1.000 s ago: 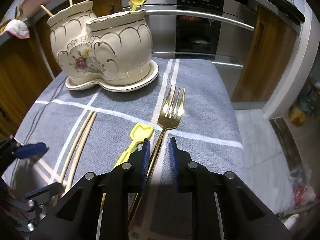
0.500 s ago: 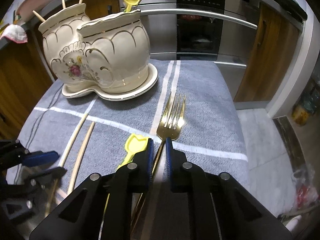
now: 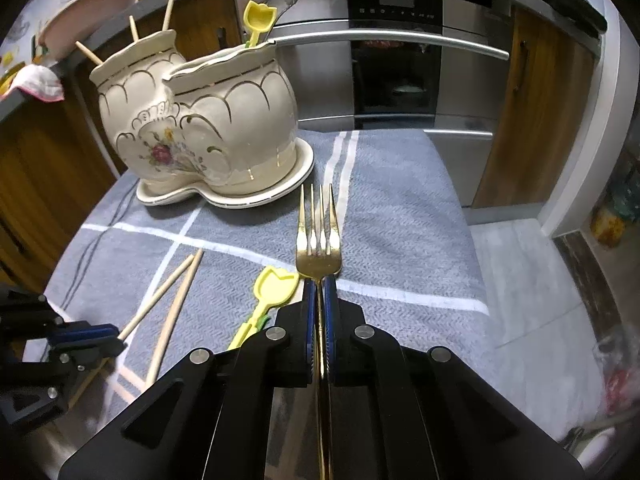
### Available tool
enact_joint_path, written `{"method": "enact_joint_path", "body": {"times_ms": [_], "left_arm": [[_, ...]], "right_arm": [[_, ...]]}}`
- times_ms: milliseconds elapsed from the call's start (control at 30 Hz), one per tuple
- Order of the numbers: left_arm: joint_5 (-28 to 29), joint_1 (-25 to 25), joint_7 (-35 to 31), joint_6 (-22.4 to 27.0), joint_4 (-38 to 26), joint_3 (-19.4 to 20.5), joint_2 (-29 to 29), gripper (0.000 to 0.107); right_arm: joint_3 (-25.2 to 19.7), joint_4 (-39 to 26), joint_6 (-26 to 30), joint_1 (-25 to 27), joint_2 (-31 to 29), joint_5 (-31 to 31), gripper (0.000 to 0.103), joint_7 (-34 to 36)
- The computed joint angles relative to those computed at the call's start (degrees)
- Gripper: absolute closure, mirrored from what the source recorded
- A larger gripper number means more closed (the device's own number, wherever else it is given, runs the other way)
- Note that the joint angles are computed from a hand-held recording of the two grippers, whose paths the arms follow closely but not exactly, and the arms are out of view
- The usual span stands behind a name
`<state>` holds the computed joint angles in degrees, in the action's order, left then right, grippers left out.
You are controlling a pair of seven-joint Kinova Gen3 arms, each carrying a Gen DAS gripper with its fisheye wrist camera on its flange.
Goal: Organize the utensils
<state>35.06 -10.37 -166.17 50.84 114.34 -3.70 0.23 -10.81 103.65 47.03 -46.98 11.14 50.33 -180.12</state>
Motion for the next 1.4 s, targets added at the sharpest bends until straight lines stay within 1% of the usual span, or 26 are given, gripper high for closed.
{"method": "enact_joint_path", "body": {"times_ms": [133, 333, 400, 533, 700, 800, 933, 1100, 1200, 1300, 1400], "left_arm": [[1.6, -0.7, -1.5, 0.4, 0.4, -0.4, 0.2, 0.101], [4.6, -1.1, -6.4, -1.6, 2.5, -0.8, -0.7, 0.102], [6.9, -1.6, -9.1, -1.5, 3.3, -1.5, -1.0, 0.102], [11.0, -2.7, -13.2, -0.8, 4.2, -2.7, -1.7, 0.103], [17.2, -4.7, -19.5, 2.8, 4.7, -4.8, -2.3, 0.103], [20.4, -5.7, -22.8, 3.6, 5.3, -5.4, -2.7, 0.103], [23.6, -7.0, -25.7, 6.0, 5.5, -6.4, -3.0, 0.103], [29.0, -9.4, -30.5, 10.8, 5.6, -8.0, -3.0, 0.103], [32.7, -10.7, -33.5, 12.8, 6.1, -8.5, -3.0, 0.103], [36.5, -12.0, -35.3, 14.6, 6.2, -8.9, -2.7, 0.103], [41.7, -13.3, -36.2, 16.8, 5.6, -9.2, -1.7, 0.103]], "right_arm": [[-0.3, 1.1, 0.6, -1.1, -1.0, 2.8, 0.097, -2.7], [-2.5, 4.4, 1.7, -2.5, -3.6, 11.9, 0.097, -11.1], [-3.6, 5.4, 3.1, -3.1, -4.2, 15.4, 0.097, -13.9], [-5.6, 6.4, 5.9, -3.8, -4.8, 20.1, 0.098, -17.1], [-7.4, 7.1, 8.7, -4.7, -5.1, 24.5, 0.098, -19.9], [-8.1, 7.2, 10.9, -5.4, -5.1, 26.6, 0.098, -20.7], [-8.8, 7.5, 13.4, -6.4, -4.9, 29.1, 0.098, -22.6], [-9.7, 7.3, 19.9, -8.8, -4.1, 34.3, 0.098, -25.3], [-9.7, 6.7, 23.2, -9.7, -3.6, 37.2, 0.098, -26.2], [-9.2, 5.0, 23.2, -9.4, -3.6, 38.4, 0.098, -24.5], [-8.7, 3.4, 21.5, -8.4, -4.0, 39.4, 0.098, -22.9]]}}
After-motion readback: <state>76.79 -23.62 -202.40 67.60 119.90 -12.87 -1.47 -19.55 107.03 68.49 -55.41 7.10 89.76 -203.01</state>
